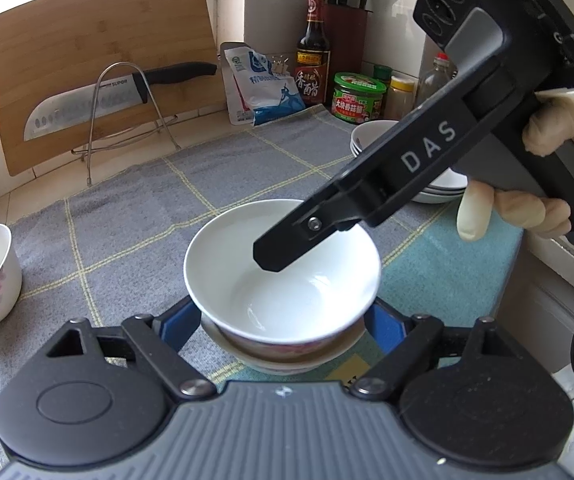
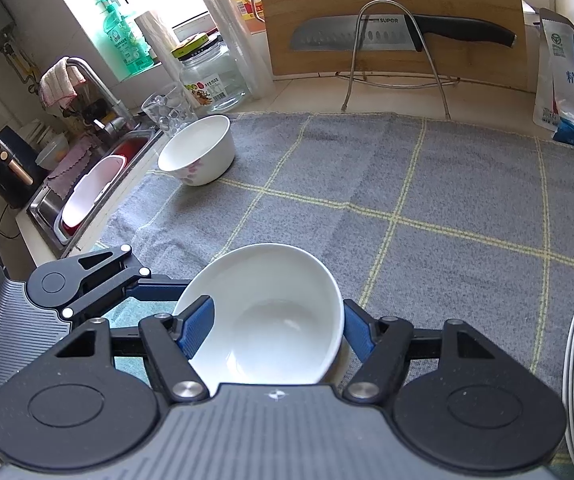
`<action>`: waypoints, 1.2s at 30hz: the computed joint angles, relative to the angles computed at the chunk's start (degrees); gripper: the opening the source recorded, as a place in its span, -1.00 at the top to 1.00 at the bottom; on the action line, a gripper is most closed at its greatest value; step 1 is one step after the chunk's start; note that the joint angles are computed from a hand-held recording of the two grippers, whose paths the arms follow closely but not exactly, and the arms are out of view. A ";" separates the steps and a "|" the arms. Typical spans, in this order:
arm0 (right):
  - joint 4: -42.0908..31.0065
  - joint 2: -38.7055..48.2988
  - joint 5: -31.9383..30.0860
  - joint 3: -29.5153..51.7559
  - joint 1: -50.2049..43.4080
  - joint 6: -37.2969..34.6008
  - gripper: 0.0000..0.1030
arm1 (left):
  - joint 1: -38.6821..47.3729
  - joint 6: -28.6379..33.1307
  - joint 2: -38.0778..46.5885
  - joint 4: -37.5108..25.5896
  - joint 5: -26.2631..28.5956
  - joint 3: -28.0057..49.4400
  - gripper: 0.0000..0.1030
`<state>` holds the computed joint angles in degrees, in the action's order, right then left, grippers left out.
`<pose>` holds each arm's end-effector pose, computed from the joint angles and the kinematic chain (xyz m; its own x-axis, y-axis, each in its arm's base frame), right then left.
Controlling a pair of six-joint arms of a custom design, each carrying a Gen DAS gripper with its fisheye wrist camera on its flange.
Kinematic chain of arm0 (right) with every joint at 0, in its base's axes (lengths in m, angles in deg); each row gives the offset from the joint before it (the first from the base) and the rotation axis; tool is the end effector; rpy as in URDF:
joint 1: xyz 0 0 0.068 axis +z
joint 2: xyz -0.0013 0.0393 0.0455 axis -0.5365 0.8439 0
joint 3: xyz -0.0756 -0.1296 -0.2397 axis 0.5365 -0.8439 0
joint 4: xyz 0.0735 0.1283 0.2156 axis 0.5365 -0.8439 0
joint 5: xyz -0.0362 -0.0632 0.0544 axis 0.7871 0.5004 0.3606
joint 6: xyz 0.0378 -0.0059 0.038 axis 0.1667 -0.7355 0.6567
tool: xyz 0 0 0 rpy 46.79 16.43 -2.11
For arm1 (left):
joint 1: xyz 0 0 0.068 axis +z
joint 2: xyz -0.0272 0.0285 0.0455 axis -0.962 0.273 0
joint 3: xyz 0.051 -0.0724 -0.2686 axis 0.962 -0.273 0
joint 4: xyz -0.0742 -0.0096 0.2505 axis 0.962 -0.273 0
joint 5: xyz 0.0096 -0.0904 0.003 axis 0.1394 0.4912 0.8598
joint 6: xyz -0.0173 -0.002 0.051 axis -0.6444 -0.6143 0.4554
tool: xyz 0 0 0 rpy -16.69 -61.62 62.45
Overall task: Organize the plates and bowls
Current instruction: 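Carry the held bowl with the right tool and lower it into the pink-flowered bowl, then open the right tool and withdraw it from the bowls, then reach the right tool to the remaining white bowl and grasp its rim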
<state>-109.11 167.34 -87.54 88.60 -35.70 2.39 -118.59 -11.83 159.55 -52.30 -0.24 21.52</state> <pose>0.3584 0.0036 0.1927 -0.5638 -0.5203 -0.6415 -0.7993 0.5392 0.2651 0.1881 -0.1618 0.1487 -0.5625 0.1656 -0.8100 0.2137 0.9756 0.0510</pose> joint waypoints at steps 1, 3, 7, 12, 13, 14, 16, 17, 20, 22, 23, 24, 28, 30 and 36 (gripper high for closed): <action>-0.09 0.04 -0.03 0.04 0.02 -0.07 -0.44 | 0.01 0.05 0.08 0.05 0.00 0.00 -0.73; -0.37 0.35 -0.13 0.36 0.00 -0.15 -0.44 | -0.05 0.00 0.28 0.00 -0.10 0.11 -0.76; -0.44 0.41 -0.46 0.37 -0.11 -0.43 -0.55 | -0.05 0.14 0.75 0.18 -0.06 0.14 -0.80; 0.57 -0.14 -0.84 0.25 -0.33 -0.08 -0.72 | 0.08 0.40 -1.15 1.52 0.42 -1.18 -0.93; 0.96 -0.27 -0.71 0.12 -0.35 0.08 -0.77 | 0.05 0.32 -1.40 1.06 0.31 -1.14 -0.93; 1.17 -0.38 -0.62 0.04 -0.37 0.09 -0.81 | 0.01 0.28 -1.64 0.63 0.21 -1.18 -0.93; 2.07 -0.89 -0.35 -0.49 -0.37 0.25 -0.88 | -0.03 0.44 -2.59 -0.23 0.07 -1.51 -0.93; 2.42 -1.23 -0.25 -0.74 -0.32 0.32 -0.91 | -0.05 0.44 -3.30 -0.67 -0.05 -1.79 -0.93; 3.52 -2.56 0.22 -1.56 0.08 0.47 -0.98 | 0.08 0.55 -6.32 -1.43 -0.29 -3.19 -0.94; 4.23 -3.72 0.79 -2.10 0.64 0.26 -1.00 | 0.17 0.37 -8.67 -2.53 -1.29 -4.08 -0.94; 4.82 -4.49 1.18 -2.54 1.06 0.19 -1.00 | 0.18 0.22 -10.09 -2.85 -2.01 -4.76 -0.94; 5.26 -5.06 1.56 -2.80 1.48 0.10 -1.00 | 0.29 -0.09 -11.34 -3.49 -2.60 -5.18 -0.94; 7.50 -7.21 3.70 -3.72 4.21 0.70 -1.00 | 1.93 -1.11 -17.71 -6.38 -5.62 -7.68 -0.94; 8.78 -8.30 5.27 -4.31 6.23 1.29 -1.00 | 3.80 -1.37 -21.24 -8.20 -5.99 -9.00 -0.94; 12.40 -10.80 9.67 -6.02 13.35 3.65 -1.00 | 12.55 1.51 -31.35 -10.94 -3.11 -13.49 -0.94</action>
